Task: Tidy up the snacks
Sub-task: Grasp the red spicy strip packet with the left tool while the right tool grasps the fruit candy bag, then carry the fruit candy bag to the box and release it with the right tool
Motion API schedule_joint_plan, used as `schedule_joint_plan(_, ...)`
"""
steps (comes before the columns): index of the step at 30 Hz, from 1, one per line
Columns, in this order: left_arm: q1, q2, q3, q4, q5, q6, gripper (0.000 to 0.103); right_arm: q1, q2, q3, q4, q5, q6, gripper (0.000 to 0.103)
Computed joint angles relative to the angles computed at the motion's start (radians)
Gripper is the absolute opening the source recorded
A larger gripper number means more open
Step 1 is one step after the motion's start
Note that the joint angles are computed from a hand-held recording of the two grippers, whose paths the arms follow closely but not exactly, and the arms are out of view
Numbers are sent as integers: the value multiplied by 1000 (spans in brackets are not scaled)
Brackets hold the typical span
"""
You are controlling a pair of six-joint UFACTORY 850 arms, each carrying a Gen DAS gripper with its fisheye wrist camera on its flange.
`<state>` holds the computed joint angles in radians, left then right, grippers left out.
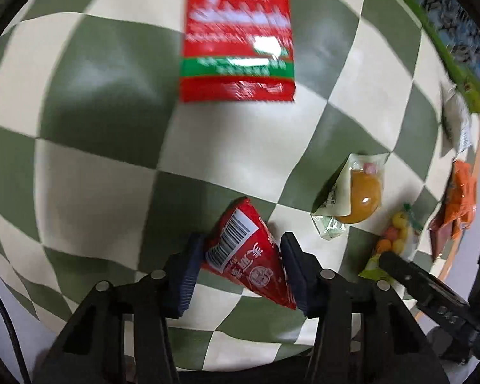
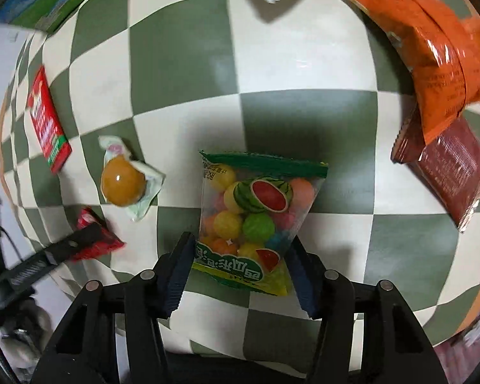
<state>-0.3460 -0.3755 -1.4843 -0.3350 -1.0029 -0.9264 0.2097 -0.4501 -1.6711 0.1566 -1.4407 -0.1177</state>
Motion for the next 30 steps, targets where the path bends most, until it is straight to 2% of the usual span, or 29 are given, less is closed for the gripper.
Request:
schedule_joint_plan(5,4,-14,-5,21,8,1,46,-19,2,19,21,23,29,60)
schedule_joint_plan(10,-20,-1,-16,66,-1,-26,41,-19,36,42,4,59,5,52)
schedule_joint_plan(18,-31,24,-98,88,-7,-30,40,-49,70,1,70,23,-51,51)
schedule_joint_plan(24,-14,-9,-294,150,-22,-3,39,-69,14,-176,155,-28,-82,51)
schedule_joint_plan(28,16,-92,-478,185,-68,65,38,-66,-80,-393,211,-65,-76,51)
schedule_joint_plan(30,34,-161,-619,199,-109,85,38,-68,-155,-553,229,-101,-69,51)
